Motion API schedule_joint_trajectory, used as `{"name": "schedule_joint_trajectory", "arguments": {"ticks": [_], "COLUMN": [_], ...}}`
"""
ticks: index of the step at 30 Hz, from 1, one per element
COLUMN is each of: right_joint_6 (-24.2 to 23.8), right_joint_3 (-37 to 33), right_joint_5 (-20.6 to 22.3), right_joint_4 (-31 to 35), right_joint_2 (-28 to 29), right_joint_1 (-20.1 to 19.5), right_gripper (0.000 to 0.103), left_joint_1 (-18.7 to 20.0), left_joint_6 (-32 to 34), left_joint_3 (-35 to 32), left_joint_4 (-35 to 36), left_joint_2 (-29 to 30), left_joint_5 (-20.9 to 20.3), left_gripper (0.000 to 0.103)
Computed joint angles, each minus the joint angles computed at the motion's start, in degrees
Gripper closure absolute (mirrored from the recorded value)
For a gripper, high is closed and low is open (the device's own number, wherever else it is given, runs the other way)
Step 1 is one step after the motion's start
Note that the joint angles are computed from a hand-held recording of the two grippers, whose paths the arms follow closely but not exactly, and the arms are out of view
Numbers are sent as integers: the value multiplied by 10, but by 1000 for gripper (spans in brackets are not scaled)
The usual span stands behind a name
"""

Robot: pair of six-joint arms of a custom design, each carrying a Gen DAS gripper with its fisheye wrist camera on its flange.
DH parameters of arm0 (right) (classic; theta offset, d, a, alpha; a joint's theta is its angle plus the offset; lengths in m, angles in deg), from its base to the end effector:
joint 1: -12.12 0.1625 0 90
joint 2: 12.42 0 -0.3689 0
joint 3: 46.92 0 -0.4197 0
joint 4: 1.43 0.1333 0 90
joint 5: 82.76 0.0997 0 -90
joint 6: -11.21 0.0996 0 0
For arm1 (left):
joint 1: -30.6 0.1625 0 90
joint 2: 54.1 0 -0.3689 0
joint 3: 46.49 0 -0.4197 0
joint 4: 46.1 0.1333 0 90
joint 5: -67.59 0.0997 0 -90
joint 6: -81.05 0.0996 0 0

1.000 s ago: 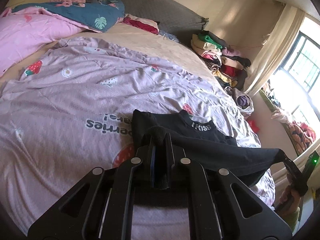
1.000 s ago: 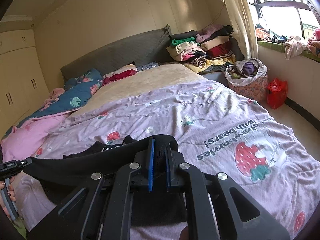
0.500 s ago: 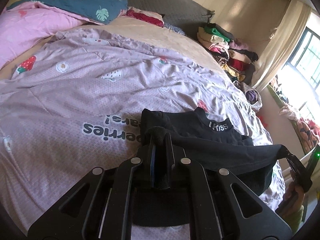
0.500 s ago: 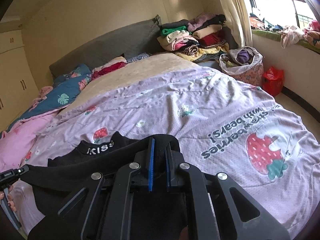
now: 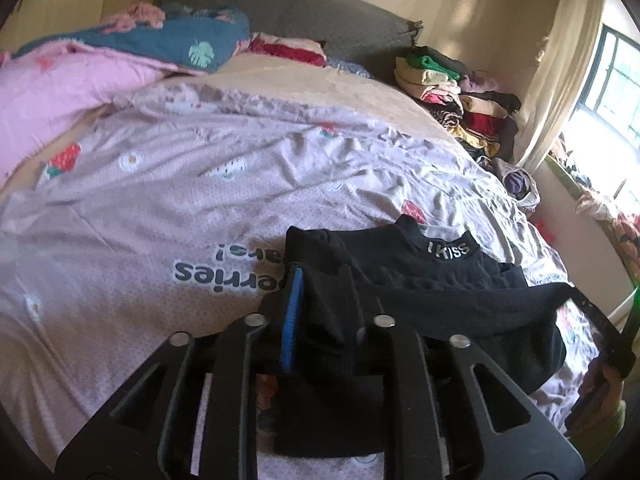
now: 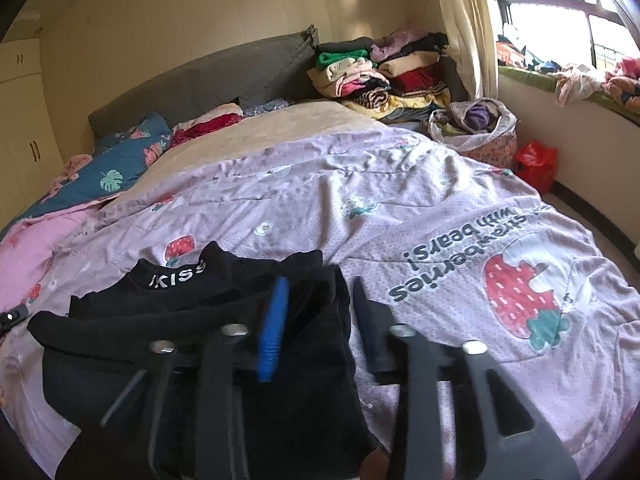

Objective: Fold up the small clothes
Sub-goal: 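Lay the hem down over the collar with both grippers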

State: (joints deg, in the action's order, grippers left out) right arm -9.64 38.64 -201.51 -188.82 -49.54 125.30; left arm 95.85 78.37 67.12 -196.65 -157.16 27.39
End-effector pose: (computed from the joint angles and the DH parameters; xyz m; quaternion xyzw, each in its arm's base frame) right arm 0.3556 -0.6135 0.0889 0.2351 -0.8559 0.4058 0.2178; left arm 0.0049 -0.4896 0.4801 -0.0173 0.8409 -0.4629 0.2798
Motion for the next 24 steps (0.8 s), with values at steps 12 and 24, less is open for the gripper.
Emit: {"name": "schedule_joint_trajectory", "arguments": {"ticks": [12, 24], "right_joint_6": [-21, -41], "right_joint_3": [41, 61], "right_joint_5": [46, 70], "right_joint_4": [14, 113], "right_joint_2": [-28, -39], "right_joint_1": [9, 20], "right_gripper": [59, 88], "left_joint_1": [-44, -27], "left_joint_6": [29, -16], "left_joint_3": [30, 36], "left_joint_4": [10, 137], "left_joint_2": [-22, -8], "left_joint_5": [4, -51], "left_gripper": [68, 91]}}
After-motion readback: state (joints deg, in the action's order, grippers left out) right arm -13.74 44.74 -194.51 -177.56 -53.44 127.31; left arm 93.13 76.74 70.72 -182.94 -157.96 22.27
